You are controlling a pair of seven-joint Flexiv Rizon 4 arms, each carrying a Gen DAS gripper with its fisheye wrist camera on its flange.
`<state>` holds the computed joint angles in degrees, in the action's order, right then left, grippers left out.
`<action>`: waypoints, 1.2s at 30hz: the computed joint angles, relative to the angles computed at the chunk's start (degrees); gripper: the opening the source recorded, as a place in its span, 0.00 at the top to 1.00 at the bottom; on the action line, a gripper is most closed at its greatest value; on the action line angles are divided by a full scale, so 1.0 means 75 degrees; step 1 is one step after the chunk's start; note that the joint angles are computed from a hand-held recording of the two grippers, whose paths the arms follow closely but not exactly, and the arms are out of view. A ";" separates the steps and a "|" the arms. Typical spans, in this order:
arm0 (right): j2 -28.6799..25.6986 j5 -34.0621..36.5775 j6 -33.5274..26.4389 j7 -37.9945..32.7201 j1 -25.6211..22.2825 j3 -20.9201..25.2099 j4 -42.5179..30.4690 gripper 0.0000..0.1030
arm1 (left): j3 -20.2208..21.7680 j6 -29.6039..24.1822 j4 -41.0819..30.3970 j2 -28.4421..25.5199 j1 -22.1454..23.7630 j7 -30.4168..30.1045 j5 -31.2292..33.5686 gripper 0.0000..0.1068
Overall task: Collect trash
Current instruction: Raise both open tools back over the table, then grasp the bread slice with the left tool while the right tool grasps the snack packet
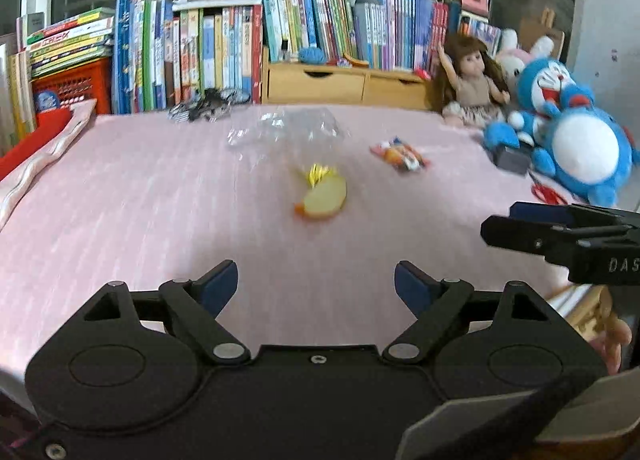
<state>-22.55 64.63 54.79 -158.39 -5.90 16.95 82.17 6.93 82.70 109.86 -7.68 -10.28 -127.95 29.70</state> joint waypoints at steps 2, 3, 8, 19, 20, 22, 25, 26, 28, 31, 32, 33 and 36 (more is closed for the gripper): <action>-0.0309 -0.0353 0.0432 0.0381 0.0344 -0.0164 -0.0386 0.10 | -0.0113 -0.0117 -0.0391 -0.0373 0.0087 0.0248 -0.0260 0.20; -0.0449 -0.0511 0.0592 0.0524 0.0419 -0.0172 -0.0536 0.10 | -0.0111 -0.0023 -0.0617 -0.0632 0.0099 0.0379 -0.0313 0.19; -0.1493 -0.1946 0.1028 0.1849 0.1066 -0.0508 -0.1656 0.07 | 0.0404 -0.0456 -0.1892 -0.1771 -0.0380 0.0494 -0.0501 0.19; -0.3611 -0.4905 0.0979 0.4458 0.2208 -0.1392 -0.4028 0.06 | 0.0707 -0.0480 -0.3211 -0.3389 -0.0392 0.1016 -0.1753 0.20; -0.3751 -0.5095 0.0926 0.4583 0.2232 -0.1398 -0.4198 0.06 | 0.0554 -0.0377 -0.3204 -0.3439 -0.0269 0.1268 -0.1928 0.20; -0.4031 -0.5496 0.0857 0.4874 0.2327 -0.1454 -0.4521 0.06 | 0.0483 -0.0214 -0.3208 -0.3535 -0.0205 0.1536 -0.2192 0.20; -0.4308 -0.5891 0.0757 0.5106 0.2322 -0.1301 -0.4852 0.06 | 0.0594 -0.0053 -0.3225 -0.3648 -0.0309 0.1783 -0.2454 0.26; -0.4359 -0.6002 0.0726 0.5165 0.2307 -0.1230 -0.4905 0.07 | 0.0738 -0.0014 -0.3263 -0.3704 -0.0421 0.1790 -0.2502 0.33; -0.4397 -0.6202 0.0665 0.5213 0.2246 -0.1052 -0.4906 0.19 | 0.1260 -0.0037 -0.3373 -0.3805 -0.0840 0.1669 -0.2445 0.52; -0.4248 -0.6347 0.1004 0.5142 0.2094 -0.0702 -0.4535 0.42 | 0.1632 -0.0112 -0.3423 -0.3811 -0.1163 0.1611 -0.2324 0.61; -0.4180 -0.6377 0.1101 0.5160 0.2028 -0.0581 -0.4404 0.42 | 0.1717 -0.0073 -0.3402 -0.3793 -0.1229 0.1546 -0.2290 0.64; -0.4103 -0.6364 0.1174 0.5103 0.1915 -0.0387 -0.4260 0.42 | 0.1677 -0.0050 -0.3346 -0.3748 -0.1208 0.1545 -0.2318 0.65; -0.3812 -0.6298 0.1386 0.4885 0.1589 0.0122 -0.3731 0.42 | 0.1227 0.0102 -0.3011 -0.3538 -0.0887 0.1672 -0.2651 0.66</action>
<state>-51.14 17.40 65.19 -121.75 6.02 17.86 54.19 16.14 83.47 87.28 -34.21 -16.93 -115.41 9.82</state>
